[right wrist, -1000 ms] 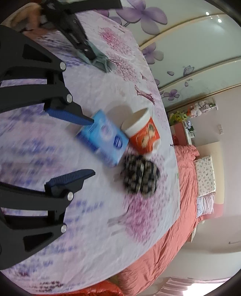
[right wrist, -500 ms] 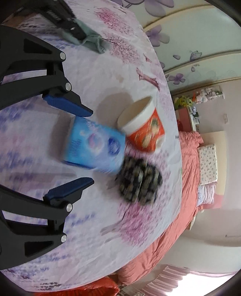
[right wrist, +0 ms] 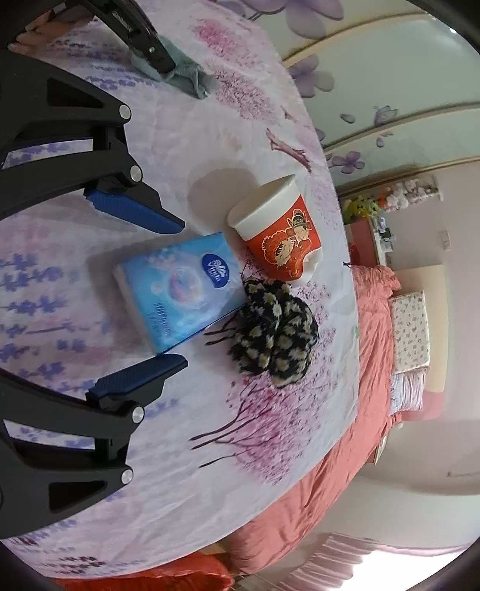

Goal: Collect trash
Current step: 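Grasp the blue Vinda tissue pack with the right gripper, then carry the green sock and tissue pack over the orange basket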

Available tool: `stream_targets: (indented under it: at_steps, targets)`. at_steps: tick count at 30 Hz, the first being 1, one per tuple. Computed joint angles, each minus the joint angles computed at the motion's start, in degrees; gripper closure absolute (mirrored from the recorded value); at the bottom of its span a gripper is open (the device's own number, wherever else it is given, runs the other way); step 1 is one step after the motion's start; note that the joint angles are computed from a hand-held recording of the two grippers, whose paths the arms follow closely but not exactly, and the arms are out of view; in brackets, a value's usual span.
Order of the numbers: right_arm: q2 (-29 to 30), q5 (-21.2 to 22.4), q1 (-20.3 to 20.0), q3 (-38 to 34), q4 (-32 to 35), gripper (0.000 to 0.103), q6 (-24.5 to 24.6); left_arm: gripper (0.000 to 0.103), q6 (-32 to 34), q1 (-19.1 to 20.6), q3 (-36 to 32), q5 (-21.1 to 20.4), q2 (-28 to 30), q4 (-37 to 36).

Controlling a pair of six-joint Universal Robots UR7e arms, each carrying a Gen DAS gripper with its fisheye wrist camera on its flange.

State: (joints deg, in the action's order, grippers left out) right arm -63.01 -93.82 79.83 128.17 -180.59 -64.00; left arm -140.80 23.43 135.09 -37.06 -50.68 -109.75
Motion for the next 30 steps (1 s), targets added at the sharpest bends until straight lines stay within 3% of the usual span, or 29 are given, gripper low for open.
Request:
stream_targets:
  at_steps: [4, 7, 11, 16, 18, 20, 23, 30]
  targets:
    - [0.6, -1.2, 0.5, -1.6, 3.2, 0.034, 0.4, 0.076, 1.7, 0.3, 0.0, 0.9, 0.1, -0.9]
    - [0.0, -1.4, 0.5, -0.7, 2.6, 0.045, -1.9, 0.07, 2.7, 0.5, 0.4, 1.9, -0.1, -2.5]
    - [-0.6, -1.0, 0.1, -0.5, 3.6, 0.045, -2.5, 0.063, 4.9, 0.9, 0.8, 3.2, -0.2, -5.4]
    - [-0.3, -1.3, 0.4, -0.2, 2.7, 0.048, -2.9, 0.062, 6.9, 2.9, -1.1, 3.8, 0.3, -4.1]
    - [-1.1, -0.6, -0.1, -0.1, 4.1, 0.05, -3.0, 0.071, 7.5, 3.8, -2.3, 4.0, 0.7, -2.7]
    - [-2.5, 0.2, -1.0, -0.4, 6.8, 0.051, -3.3, 0.091, 9.4, 4.2, -2.3, 4.3, 0.9, -4.0]
    - [-5.4, 2.7, -2.5, -0.1, 10.0, 0.051, -3.7, 0.092, 9.7, 3.5, -2.0, 4.7, 0.9, -4.8]
    - [-13.7, 9.8, -5.9, -0.5, 18.0, 0.051, -4.7, 0.092, 6.5, -0.7, -6.0, 6.2, 2.4, 2.2]
